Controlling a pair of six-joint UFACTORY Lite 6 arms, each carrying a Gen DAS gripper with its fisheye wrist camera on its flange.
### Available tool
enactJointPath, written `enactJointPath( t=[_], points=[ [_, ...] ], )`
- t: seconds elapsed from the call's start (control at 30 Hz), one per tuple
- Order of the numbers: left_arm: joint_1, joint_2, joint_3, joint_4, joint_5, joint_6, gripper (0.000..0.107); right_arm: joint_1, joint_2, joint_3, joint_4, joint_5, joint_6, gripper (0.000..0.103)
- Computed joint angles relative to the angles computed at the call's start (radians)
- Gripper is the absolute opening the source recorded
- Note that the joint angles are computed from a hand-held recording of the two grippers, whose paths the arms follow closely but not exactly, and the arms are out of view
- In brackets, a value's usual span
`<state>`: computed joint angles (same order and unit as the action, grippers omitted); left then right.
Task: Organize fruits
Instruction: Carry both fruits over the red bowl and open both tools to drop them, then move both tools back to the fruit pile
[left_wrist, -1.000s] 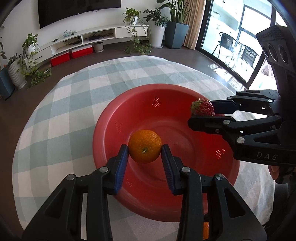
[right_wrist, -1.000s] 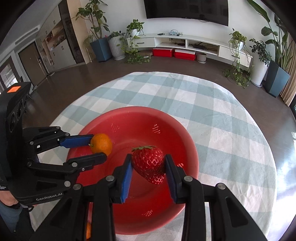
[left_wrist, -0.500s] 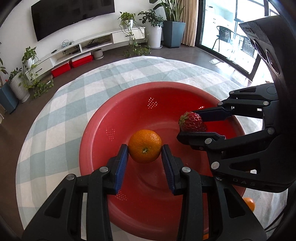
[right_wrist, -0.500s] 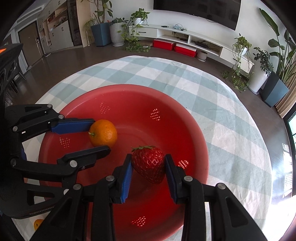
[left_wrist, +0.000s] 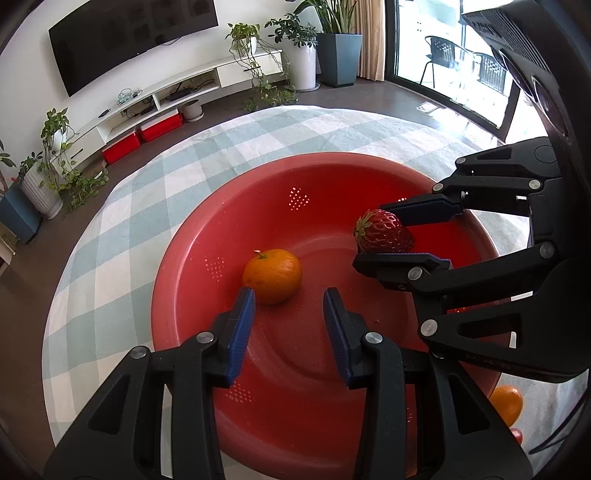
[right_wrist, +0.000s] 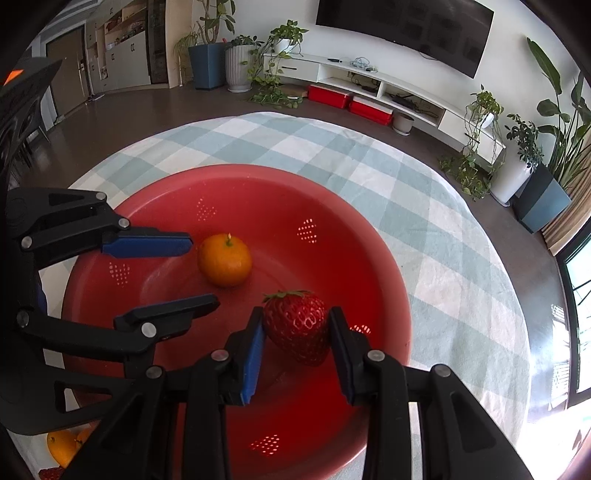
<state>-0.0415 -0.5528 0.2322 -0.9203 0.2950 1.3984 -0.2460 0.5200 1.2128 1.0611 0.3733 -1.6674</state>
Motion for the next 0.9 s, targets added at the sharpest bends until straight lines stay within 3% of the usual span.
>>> enactJointPath(
  t=[0.2, 0.33, 0.47, 0.8, 0.9],
  points=[
    [0.028, -0.056, -0.013, 0.041, 0.026, -0.03, 0.042, -0.007, 0.003, 0.001, 0.0, 0.018, -0.008, 0.037],
    [0.077, -0.119, -0.021, 0.056, 0.077, -0.037, 0.051, -0.009, 0.01, 0.01, -0.01, 0.021, 0.002, 0.037],
    [0.168, -0.181, -0.017, 0.019, 0.174, 0.004, 0.068, 0.004, 0.003, -0.013, 0.013, 0.003, -0.046, 0.038],
    [0.384, -0.238, 0.006, -0.095, 0.339, 0.147, 0.069, 0.014, -0.009, -0.034, 0.046, -0.011, -0.073, 0.04],
    [0.463, -0.241, 0.022, -0.106, 0.417, 0.18, 0.07, 0.0, -0.067, -0.077, 0.118, 0.002, -0.144, 0.052]
  ],
)
